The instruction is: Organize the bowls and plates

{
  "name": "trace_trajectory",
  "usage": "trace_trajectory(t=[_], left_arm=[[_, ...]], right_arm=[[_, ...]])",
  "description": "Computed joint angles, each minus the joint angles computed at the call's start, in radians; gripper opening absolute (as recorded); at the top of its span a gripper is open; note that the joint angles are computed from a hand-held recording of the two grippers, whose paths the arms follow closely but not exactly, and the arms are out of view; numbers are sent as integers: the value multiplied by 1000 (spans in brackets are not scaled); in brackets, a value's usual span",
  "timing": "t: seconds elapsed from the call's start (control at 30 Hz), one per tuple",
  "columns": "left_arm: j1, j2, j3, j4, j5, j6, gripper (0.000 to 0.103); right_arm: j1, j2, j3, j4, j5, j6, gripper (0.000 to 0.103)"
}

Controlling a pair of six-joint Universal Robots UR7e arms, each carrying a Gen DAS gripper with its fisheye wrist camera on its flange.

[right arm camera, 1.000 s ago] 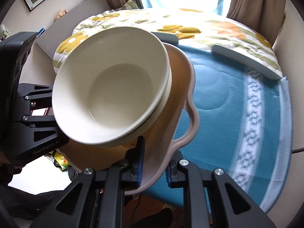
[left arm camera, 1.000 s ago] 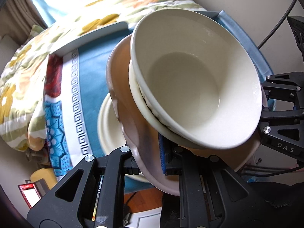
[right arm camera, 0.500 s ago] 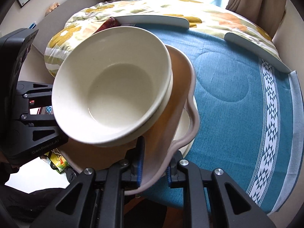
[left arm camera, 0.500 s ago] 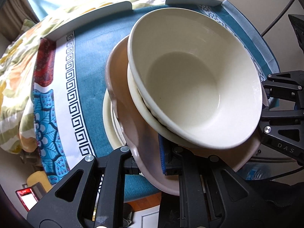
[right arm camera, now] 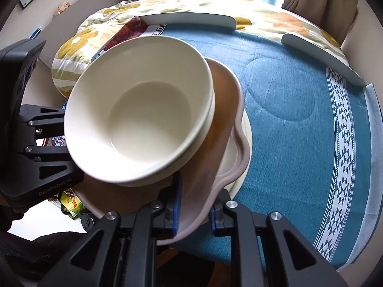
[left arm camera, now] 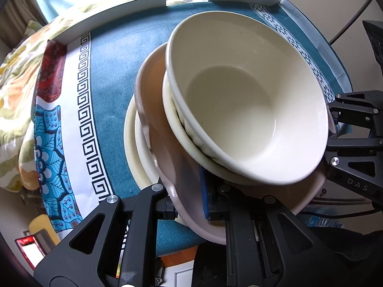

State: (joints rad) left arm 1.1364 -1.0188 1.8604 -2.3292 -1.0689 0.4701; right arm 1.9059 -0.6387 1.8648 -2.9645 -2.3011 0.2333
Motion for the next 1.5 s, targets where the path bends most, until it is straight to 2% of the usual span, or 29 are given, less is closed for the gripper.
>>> trace_trajectory(t=[0.13, 0.37, 0.53, 0.63, 0.8, 0.87, 0.97, 1.03, 1.1, 1.2, 1.23, 1.27, 1.5], left_arm=[[-15, 9, 1, 8, 33, 9, 13], [-33, 31, -54, 150, 71, -28, 20], [-27, 43, -115, 281, 38, -84, 27], [-29, 42, -127, 315, 26, -97, 33], [-36, 41, -139, 357, 27, -126, 36], [-36, 35, -144, 372, 21, -141, 36], [-43, 18, -141, 385, 16, -145, 48], [-54, 0, -126, 365, 20, -128, 63], [-63, -13, -119, 369, 21, -123, 65], [-68, -29, -114, 374, 19, -123, 66], [-68, -38, -112, 377, 13, -125, 66], [-67, -45, -110, 379, 8, -126, 66], [-95, -141, -41, 316, -28, -128, 66]], right_arm=[[-1, -5, -4, 23, 2, 16, 17], [-3, -12, -23, 94, 7, 66, 17], [-3, -15, -30, 124, 12, 98, 17], [-4, -23, -30, 143, 20, 128, 17], [4, -44, -30, 187, 23, 169, 17], [9, -56, -28, 212, 25, 213, 17], [17, -72, -22, 230, 33, 263, 17], [24, -78, -18, 239, 31, 284, 18], [32, -85, -10, 237, 29, 299, 19], [47, -94, -3, 240, 13, 317, 34], [52, -97, 1, 240, 6, 328, 46], [57, -101, 5, 236, 4, 335, 49], [109, -127, 35, 226, -57, 394, 49]])
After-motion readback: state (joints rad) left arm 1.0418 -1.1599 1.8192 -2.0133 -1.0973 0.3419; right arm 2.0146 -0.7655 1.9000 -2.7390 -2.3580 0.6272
